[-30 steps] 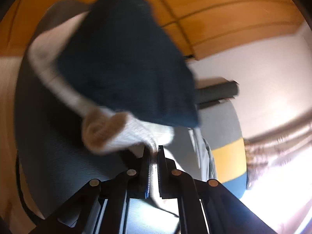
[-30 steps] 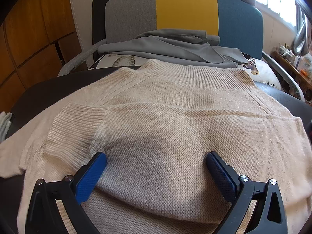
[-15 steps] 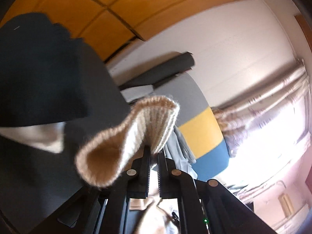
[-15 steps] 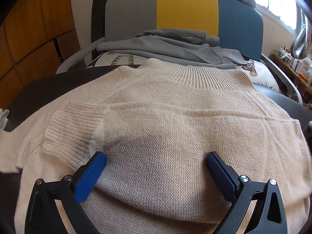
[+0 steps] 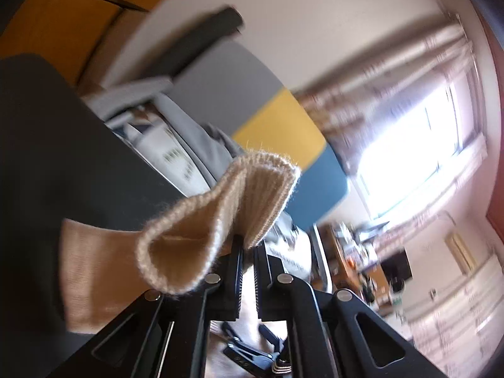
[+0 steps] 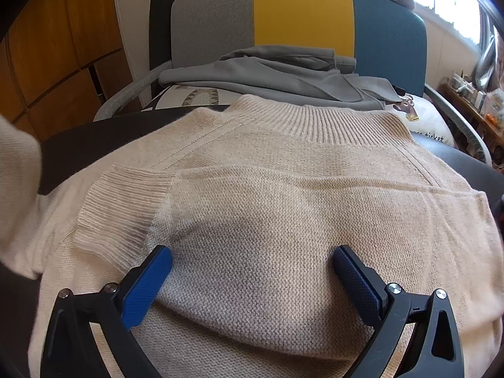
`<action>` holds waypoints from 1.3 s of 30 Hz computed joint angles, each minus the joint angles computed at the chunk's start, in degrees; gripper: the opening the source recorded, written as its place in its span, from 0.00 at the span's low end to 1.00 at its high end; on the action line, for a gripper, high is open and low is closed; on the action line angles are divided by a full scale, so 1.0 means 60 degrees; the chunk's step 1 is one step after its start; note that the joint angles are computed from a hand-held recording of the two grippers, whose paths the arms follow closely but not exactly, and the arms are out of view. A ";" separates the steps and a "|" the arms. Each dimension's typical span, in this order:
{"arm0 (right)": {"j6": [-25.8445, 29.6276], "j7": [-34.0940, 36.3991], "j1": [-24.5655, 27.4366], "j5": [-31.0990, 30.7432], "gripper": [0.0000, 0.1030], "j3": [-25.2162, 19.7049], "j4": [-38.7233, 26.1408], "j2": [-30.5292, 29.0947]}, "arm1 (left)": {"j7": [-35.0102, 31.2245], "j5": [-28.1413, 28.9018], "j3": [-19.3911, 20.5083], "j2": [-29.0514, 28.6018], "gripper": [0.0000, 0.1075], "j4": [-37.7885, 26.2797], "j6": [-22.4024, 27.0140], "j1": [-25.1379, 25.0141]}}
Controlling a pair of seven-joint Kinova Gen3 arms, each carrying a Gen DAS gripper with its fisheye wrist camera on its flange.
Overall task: Fold clothes
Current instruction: 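Carry the sleeve across the sweater body with the left gripper and release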
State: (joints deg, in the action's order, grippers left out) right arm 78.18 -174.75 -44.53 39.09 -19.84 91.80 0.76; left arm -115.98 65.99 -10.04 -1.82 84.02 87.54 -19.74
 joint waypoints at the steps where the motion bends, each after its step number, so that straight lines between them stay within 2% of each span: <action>1: -0.0127 0.0123 0.0053 -0.0143 1.00 0.0054 -0.0021 -0.0098 | -0.0119 -0.0041 0.0191 -0.0069 0.04 0.0205 -0.0091 0.0188; 3: -0.0101 -0.0084 0.0043 -0.0013 1.00 -0.0063 -0.0037 -0.0417 | -0.0463 -0.0172 0.0559 -0.0051 0.04 0.0591 -0.0554 0.0633; 5: 0.0446 -0.0345 0.0160 0.0400 1.00 -0.0536 -0.0055 -0.0630 | -0.0697 -0.0288 0.0858 -0.0039 0.04 0.0849 -0.0864 0.1083; 7: 0.0739 -0.0586 0.0037 0.0627 1.00 -0.0702 0.0114 -0.1026 | -0.0603 -0.0756 0.1311 0.0021 0.04 0.0785 -0.1302 0.1670; 11: 0.1190 -0.0758 0.0363 0.0247 1.00 -0.1136 0.0414 -0.1679 | -0.0393 -0.1624 0.1892 0.0215 0.04 0.1004 -0.1995 0.2653; 15: 0.0746 -0.1193 0.0854 -0.0420 1.00 -0.1248 0.1018 -0.2600 | -0.0045 -0.2415 0.2295 0.0552 0.04 0.1307 -0.2699 0.3413; 18: 0.0627 -0.1140 0.1184 -0.0618 1.00 -0.1393 0.1171 -0.2932 | 0.0223 -0.2953 0.2479 0.0700 0.05 0.1388 -0.2917 0.3789; 19: 0.0434 -0.1006 0.1260 -0.0741 0.99 -0.1326 0.1230 -0.3047 | 0.0301 -0.3157 0.2534 0.0765 0.07 0.1358 -0.2962 0.3897; 21: 0.0046 -0.0873 0.1428 -0.0942 0.98 -0.1266 0.1312 -0.3205 | 0.0383 -0.3580 0.2600 0.0736 0.17 0.1404 -0.3108 0.4069; 22: -0.0163 -0.0832 0.1514 -0.1030 0.96 -0.1243 0.1356 -0.3289 | 0.0379 -0.3671 0.2626 0.0762 0.19 0.1365 -0.3148 0.4134; 24: -0.0807 -0.0673 0.1635 -0.1277 0.94 -0.1044 0.1499 -0.3469 | 0.0176 -0.3524 0.2505 0.0622 0.19 0.1484 -0.2990 0.4047; 27: -0.1740 -0.0383 0.1800 -0.1672 0.83 -0.0729 0.1651 -0.3614 | -0.0411 -0.2981 0.2185 0.0454 0.22 0.1540 -0.2362 0.3695; 30: -0.1871 0.0141 0.2020 -0.1959 0.76 -0.0730 0.1466 -0.3337 | -0.0957 -0.3124 0.2097 0.0529 0.23 0.1115 -0.1652 0.3557; 32: -0.1855 0.0487 0.2181 -0.2143 0.66 -0.0781 0.1314 -0.3124 | -0.1108 -0.3268 0.1968 0.0657 0.23 0.0736 -0.1355 0.3598; 36: -0.1835 0.0975 0.2507 -0.2414 0.66 -0.1062 0.1147 -0.3006 | -0.2054 -0.2163 0.2089 0.1121 0.23 -0.0031 0.0045 0.2778; 37: -0.1917 0.1157 0.2574 -0.2521 0.66 -0.1044 0.1145 -0.3019 | -0.2175 -0.2026 0.2299 0.1283 0.23 -0.0372 0.0259 0.2686; 39: -0.1866 0.1444 0.2745 -0.2671 0.66 -0.1146 0.1019 -0.2914 | -0.2116 -0.2140 0.2236 0.1366 0.23 -0.0928 0.0220 0.2943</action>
